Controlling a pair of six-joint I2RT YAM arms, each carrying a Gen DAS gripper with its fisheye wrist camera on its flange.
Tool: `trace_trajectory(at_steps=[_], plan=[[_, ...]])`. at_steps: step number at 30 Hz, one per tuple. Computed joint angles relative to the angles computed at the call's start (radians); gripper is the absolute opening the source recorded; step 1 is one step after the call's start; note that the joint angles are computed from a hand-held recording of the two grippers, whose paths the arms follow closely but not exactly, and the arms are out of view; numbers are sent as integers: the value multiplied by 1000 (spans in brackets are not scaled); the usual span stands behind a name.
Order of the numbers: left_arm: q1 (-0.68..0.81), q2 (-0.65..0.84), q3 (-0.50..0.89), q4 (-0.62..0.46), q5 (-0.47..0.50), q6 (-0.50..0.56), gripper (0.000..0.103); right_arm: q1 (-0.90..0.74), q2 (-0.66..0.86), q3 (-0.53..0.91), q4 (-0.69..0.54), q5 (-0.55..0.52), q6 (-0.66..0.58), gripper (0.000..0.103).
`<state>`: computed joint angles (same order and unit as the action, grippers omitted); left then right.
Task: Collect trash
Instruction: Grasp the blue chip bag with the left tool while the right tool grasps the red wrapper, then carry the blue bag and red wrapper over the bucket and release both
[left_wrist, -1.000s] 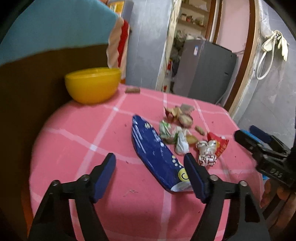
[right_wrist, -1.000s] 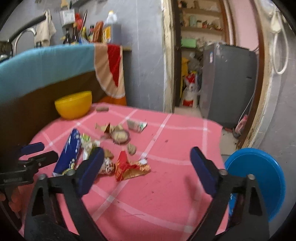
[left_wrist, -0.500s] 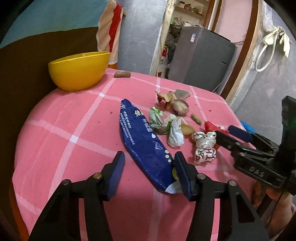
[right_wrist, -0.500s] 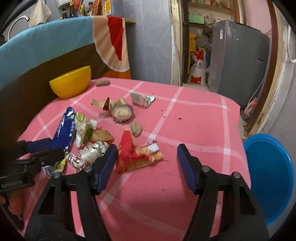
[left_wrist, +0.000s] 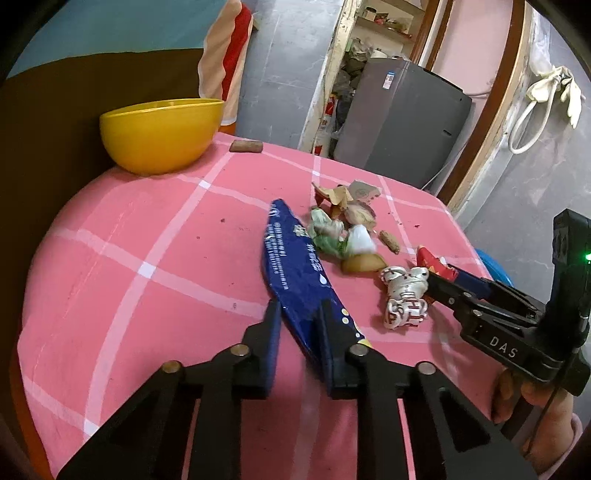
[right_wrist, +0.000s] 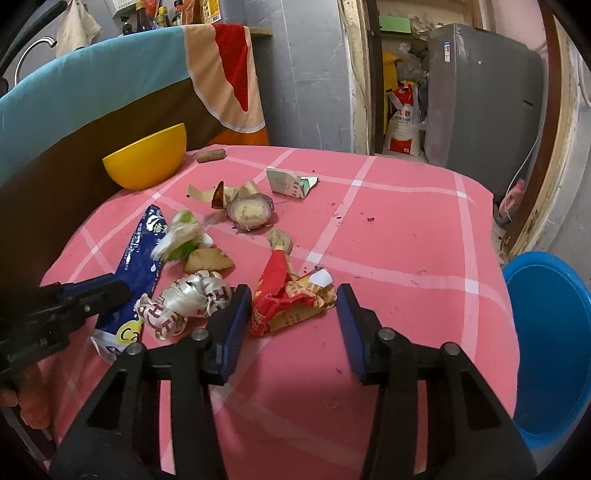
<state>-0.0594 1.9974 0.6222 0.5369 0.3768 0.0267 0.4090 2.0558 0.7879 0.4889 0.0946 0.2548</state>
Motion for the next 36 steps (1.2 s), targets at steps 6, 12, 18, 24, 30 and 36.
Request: trace_trajectory(at_steps=[6, 12, 18, 24, 30, 36], plan=[[3, -15, -24, 17, 24, -14, 3, 1, -11, -31, 32, -7, 0, 40], [12, -46, -87, 100, 59, -28, 0, -4, -30, -84, 87, -23, -4, 20], [-11, -107, -186, 231, 37, -50, 0, 1, -69, -150, 160, -9, -23, 15], [-39, -166, -277, 370, 1, -91, 0, 21, -117, -228, 263, 40, -57, 14], [-95, -214, -344, 524, -52, -134, 0, 70, -208, -367, 458, 169, -130, 14], [-203, -271, -379, 652, -131, -175, 0, 69, -287, -501, 662, 259, -164, 14]])
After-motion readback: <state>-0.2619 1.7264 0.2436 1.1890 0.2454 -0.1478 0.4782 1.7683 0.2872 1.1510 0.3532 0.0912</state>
